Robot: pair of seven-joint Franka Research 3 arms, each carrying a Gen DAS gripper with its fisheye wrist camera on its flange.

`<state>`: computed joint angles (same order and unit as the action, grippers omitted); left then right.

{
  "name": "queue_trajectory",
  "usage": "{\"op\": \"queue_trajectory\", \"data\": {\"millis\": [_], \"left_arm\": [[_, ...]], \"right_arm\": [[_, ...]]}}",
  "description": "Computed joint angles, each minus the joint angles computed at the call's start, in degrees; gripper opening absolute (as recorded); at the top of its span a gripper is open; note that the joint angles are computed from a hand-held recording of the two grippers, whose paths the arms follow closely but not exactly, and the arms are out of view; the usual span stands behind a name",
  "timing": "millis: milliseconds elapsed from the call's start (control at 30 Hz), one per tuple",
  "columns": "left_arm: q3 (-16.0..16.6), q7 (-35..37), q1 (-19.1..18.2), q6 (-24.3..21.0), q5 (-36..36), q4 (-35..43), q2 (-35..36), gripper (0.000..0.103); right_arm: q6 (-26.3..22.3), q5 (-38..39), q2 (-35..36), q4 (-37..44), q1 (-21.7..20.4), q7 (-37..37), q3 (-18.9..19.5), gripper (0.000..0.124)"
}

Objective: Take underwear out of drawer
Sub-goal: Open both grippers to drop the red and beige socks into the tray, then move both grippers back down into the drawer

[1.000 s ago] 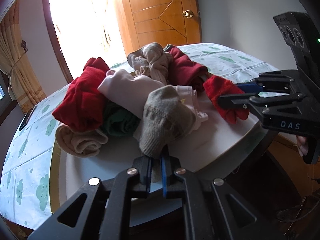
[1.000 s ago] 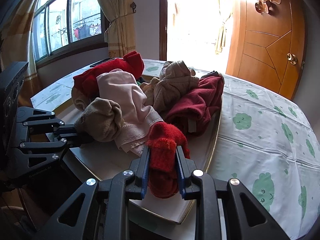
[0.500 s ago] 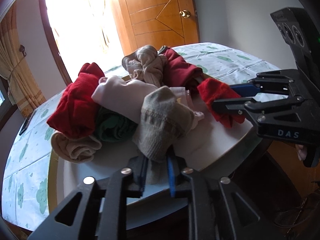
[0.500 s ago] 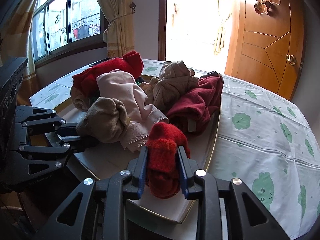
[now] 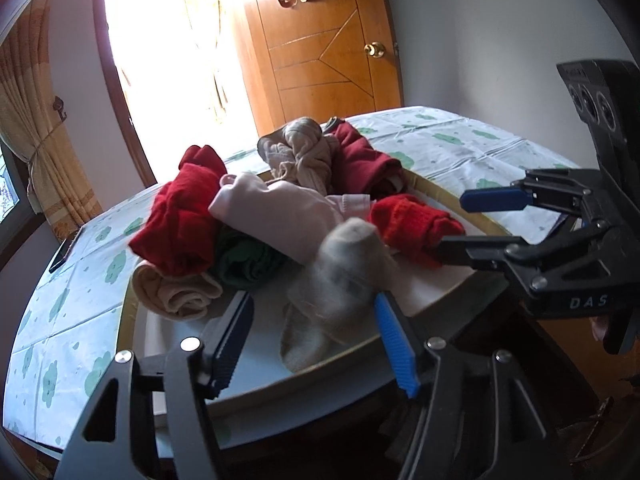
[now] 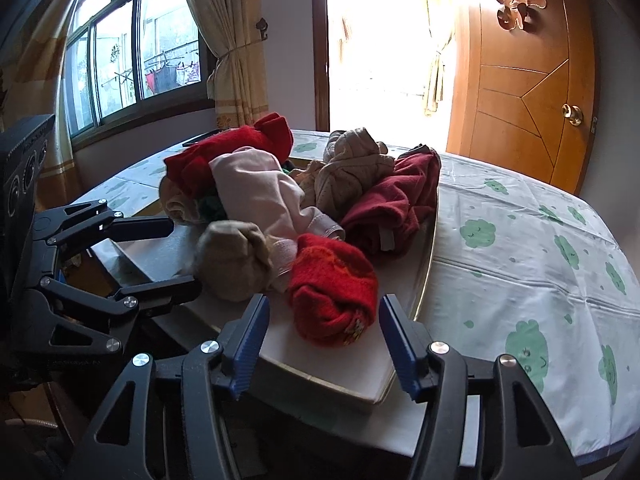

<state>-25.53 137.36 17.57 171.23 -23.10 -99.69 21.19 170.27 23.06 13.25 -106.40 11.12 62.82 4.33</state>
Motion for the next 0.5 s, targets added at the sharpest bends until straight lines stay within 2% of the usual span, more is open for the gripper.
{"op": "queue_trajectory", "data": {"millis": [67, 233, 367, 500], "left_arm": [[-3.6, 3.4, 3.4, 0.9, -3.7, -2.0, -1.1, 0.065], [-10.0, 14.4, 9.7, 1.7, -15.6, -6.3, -4.1, 0.066], [-11.7, 22.7, 11.9, 1.6, -24.1, -9.2, -6.4, 0.066], [-10.4, 27.3, 11.5, 0.7, -28.9, -11.7, -8.4, 0.067]], "right_arm": [[0.9, 2.7, -1.5, -1.9, -0.9, -2.1, 1.5, 0.064], [2.9, 11.0, -5.5, -6.9, -1.7, -9.0, 4.0, 0.067], [3.1, 19.1, -8.2, -10.0, -0.9, -15.8, 4.4, 0.068], [2.1, 21.6, -10.2, -13.0, 1.4, -17.8, 3.0, 0.07]]}}
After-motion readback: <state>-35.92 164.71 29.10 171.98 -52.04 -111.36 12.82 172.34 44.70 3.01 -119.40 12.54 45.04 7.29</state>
